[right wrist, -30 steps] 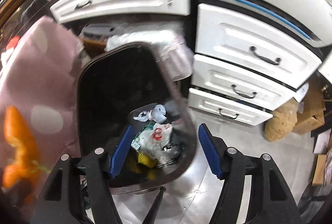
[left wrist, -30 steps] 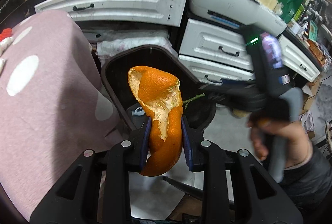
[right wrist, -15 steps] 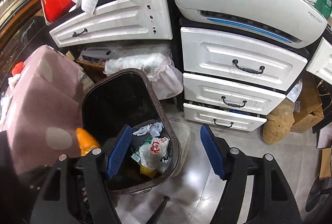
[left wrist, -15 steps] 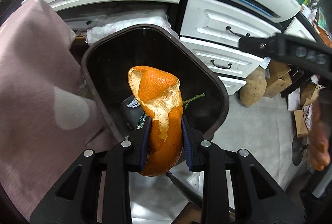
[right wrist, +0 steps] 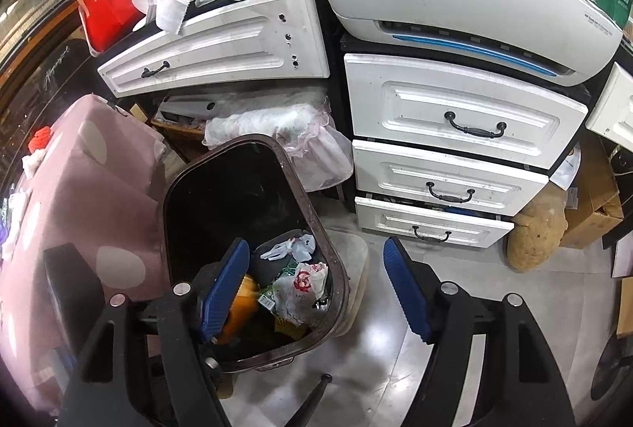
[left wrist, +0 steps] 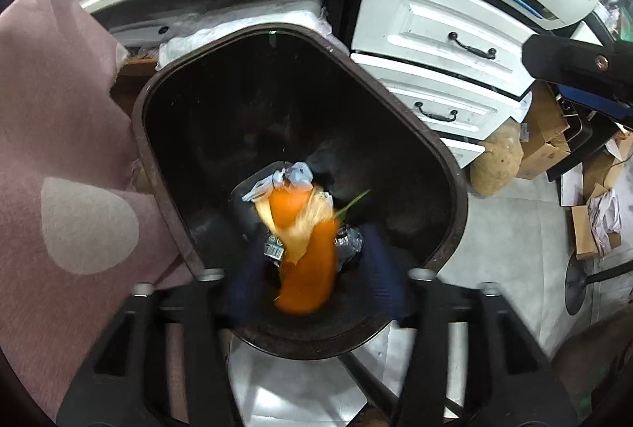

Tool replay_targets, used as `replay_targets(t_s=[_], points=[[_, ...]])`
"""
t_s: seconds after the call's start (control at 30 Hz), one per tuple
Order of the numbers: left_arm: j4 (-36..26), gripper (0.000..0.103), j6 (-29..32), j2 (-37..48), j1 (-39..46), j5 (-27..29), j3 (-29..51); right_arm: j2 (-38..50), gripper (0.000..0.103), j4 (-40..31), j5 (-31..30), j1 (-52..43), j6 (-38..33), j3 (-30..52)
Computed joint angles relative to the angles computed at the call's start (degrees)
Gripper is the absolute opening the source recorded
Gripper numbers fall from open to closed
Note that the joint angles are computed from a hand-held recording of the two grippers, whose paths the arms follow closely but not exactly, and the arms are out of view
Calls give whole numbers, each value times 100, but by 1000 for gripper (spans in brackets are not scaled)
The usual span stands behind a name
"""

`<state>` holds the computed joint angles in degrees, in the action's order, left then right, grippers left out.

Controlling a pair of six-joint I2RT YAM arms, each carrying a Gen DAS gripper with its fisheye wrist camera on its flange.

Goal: Collect trash
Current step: 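Lower the orange peel into the bin and open the left gripper, then move both grippers back over the table toward the purple bag and tissue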

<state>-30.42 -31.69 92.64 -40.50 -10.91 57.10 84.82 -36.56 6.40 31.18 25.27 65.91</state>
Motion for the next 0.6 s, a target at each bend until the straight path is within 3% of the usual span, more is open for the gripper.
replay_targets(t_s=[0.17, 0.33, 0.6], points=[[29, 81, 76, -147, -111, -211, -20, -106, 77, 40, 4, -36, 4, -6], [-45, 83, -16, -433, -346, -249, -93, -249, 82, 135, 55, -85, -13, -60], [-541, 86, -102, -970, -1103, -824, -21, -508, 88, 213, 130, -210, -346, -76]])
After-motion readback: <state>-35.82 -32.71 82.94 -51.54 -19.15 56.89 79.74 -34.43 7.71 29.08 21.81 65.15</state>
